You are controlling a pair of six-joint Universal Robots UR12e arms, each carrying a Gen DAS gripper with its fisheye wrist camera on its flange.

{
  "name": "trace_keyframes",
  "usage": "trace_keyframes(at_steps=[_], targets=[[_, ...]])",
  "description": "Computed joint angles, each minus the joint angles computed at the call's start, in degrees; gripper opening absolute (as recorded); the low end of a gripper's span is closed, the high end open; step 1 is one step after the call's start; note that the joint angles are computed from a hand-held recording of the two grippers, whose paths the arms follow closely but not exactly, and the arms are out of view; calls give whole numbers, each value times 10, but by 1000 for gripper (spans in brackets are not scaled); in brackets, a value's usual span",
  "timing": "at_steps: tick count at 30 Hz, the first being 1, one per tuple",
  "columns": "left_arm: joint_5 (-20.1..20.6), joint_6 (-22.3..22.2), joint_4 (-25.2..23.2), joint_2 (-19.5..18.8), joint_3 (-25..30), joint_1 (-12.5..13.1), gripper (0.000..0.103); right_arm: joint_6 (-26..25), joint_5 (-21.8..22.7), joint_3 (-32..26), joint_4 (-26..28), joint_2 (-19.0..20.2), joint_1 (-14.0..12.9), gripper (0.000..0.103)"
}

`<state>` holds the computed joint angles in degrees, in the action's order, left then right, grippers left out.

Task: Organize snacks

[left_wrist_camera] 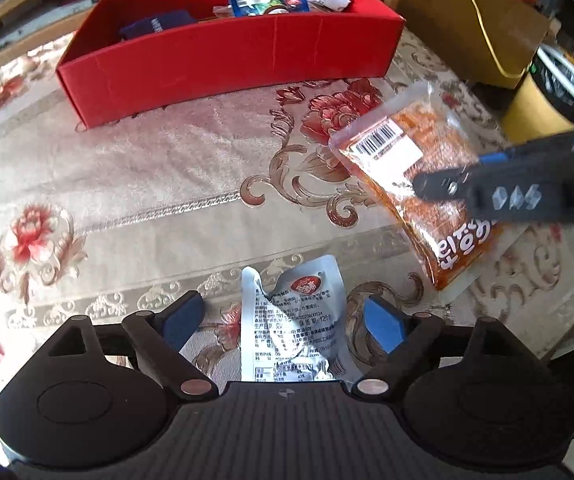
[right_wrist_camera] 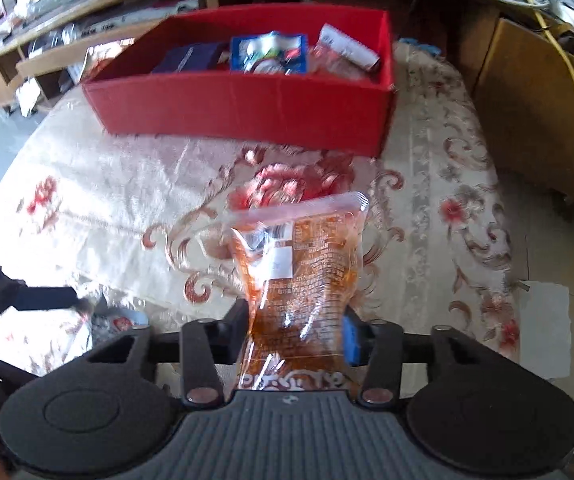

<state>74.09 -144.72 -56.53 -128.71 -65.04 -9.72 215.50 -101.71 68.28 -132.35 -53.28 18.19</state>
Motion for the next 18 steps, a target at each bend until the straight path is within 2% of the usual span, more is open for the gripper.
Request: trace_keyframes(at_steps=[3, 5, 6, 12, 14, 16, 18], targets=[[13, 0, 26, 1, -8, -3, 81, 5, 9, 10, -18, -5, -3, 32], [8, 0, 37, 2, -11, -3, 67, 6, 14, 7, -14, -4, -4, 32], [4, 0, 35, 2, -9, -3, 65, 15, 21, 13, -20, -7, -7, 32], [-6, 3, 26, -1, -3, -2, 63, 64, 8, 33, -20, -20, -15, 36], [-13, 8, 20, -1, -2, -1, 63, 71, 11, 35, -15, -21, -18, 42], [-20, 9, 12, -1, 1, 0, 63, 67, 25, 33, -5, -20, -20, 62], [-27, 11, 0, -1, 4, 2, 64, 52, 47, 32, -2, -19, -21, 73]])
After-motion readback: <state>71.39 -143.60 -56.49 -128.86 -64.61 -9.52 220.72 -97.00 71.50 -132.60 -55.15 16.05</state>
